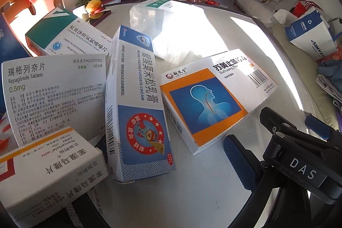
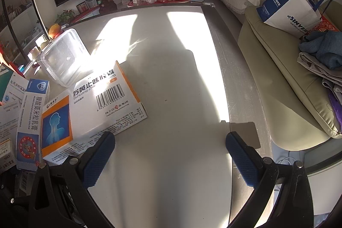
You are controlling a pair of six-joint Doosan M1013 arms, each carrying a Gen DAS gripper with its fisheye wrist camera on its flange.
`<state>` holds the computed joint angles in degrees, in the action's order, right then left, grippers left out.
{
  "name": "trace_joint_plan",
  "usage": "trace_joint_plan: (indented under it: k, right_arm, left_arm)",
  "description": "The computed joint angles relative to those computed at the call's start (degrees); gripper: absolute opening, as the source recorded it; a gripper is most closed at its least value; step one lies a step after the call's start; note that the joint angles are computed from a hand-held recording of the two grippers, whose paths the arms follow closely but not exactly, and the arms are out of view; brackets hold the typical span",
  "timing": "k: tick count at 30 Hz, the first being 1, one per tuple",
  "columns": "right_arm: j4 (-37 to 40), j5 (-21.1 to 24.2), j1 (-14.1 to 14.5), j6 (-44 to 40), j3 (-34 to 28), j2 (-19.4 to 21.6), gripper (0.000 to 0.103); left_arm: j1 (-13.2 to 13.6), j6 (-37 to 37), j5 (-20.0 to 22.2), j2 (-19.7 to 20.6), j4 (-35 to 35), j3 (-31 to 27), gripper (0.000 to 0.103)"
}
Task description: Organize objects
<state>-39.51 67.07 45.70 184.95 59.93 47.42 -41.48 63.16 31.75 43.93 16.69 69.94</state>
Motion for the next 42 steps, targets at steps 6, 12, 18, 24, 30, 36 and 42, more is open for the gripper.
trace_joint_plan:
  k: [6,12,18,24,30,36,42]
  right_arm:
    - [0.01,0.02,0.00,-0.01,-0.01,0.00,0.103]
    - [0.08,0.14,-0.02,-0.18,-0.10,0.04,0.103]
    - [0.34,0.94,-0.05,-0.47,-0.72,0.37,0.103]
    - [0.35,0.95,-0.05,-0.47,-0.69,0.35,0.103]
    - [0.34,0.93,-0.05,-0.45,-0.66,0.34,0.103]
    - [0.32,0.93,-0.05,-0.44,-0.66,0.34,0.103]
    - [0.33,0.94,-0.04,-0.43,-0.66,0.34,0.103]
  left_arm:
    - [-0.04,-0.13,-0.02,0.04,0.10,0.00,0.103]
    - [-0.05,-0.17,0.00,0.04,0.13,-0.01,0.103]
    - [-0.10,0.22,-0.01,0.15,0.17,-0.16,0.103]
    - [0.00,0.49,0.06,0.13,-0.15,-0.22,0.103]
    - [-0.01,0.46,0.08,0.14,-0.12,-0.24,0.103]
    - [-0.03,0.40,0.14,0.16,-0.05,-0.29,0.103]
    - [-0.03,0.36,0.15,0.17,-0.02,-0.30,0.103]
